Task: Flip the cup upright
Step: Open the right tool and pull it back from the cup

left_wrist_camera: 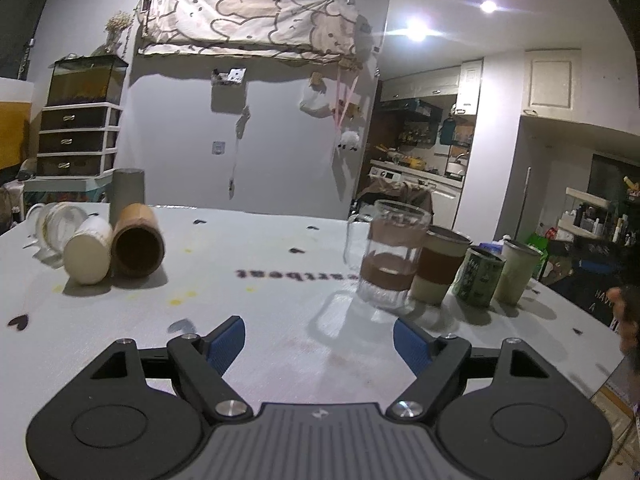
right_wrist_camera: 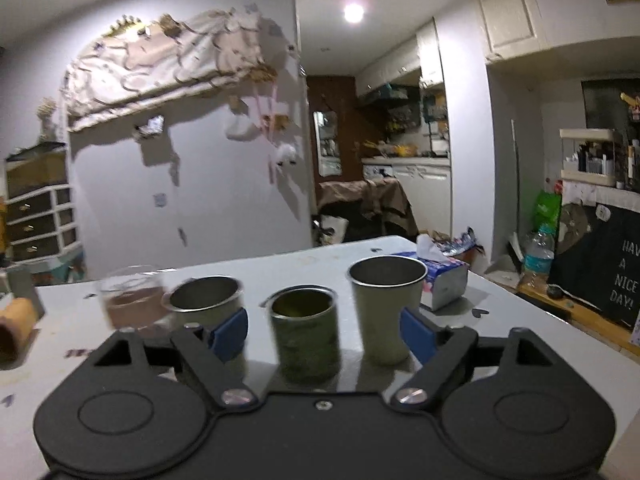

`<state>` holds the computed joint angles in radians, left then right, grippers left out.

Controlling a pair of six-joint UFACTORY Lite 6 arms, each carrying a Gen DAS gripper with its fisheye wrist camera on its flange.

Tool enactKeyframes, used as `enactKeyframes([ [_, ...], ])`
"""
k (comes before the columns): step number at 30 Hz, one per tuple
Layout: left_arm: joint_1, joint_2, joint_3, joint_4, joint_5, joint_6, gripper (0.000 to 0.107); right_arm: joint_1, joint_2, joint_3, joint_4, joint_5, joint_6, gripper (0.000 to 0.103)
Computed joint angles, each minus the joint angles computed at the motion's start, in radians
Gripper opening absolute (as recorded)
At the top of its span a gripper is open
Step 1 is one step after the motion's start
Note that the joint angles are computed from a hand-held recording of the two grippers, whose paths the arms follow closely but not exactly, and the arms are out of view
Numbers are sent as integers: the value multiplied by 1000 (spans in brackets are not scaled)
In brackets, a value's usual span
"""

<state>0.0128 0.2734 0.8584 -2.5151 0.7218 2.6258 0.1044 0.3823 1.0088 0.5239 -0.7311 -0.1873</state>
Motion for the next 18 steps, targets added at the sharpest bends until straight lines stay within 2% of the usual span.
enactKeyframes([
  [4,-32,-9,-1,-25,-3,17,85,82,-126,-181,19,-96,24,86],
  [6,-50,-20,-16,-52,4,45,94,128,-167,-248,46,-144,16,87],
  [11,-79,-35,-35,-84,12,86,98,257,-223,-388,152,-287,13,93],
  [14,-94,-43,-49,-123,16,123,103,323,-223,-436,212,-335,22,96],
  [18,-109,-47,-62,-150,14,157,103,389,-208,-457,288,-376,0,102],
])
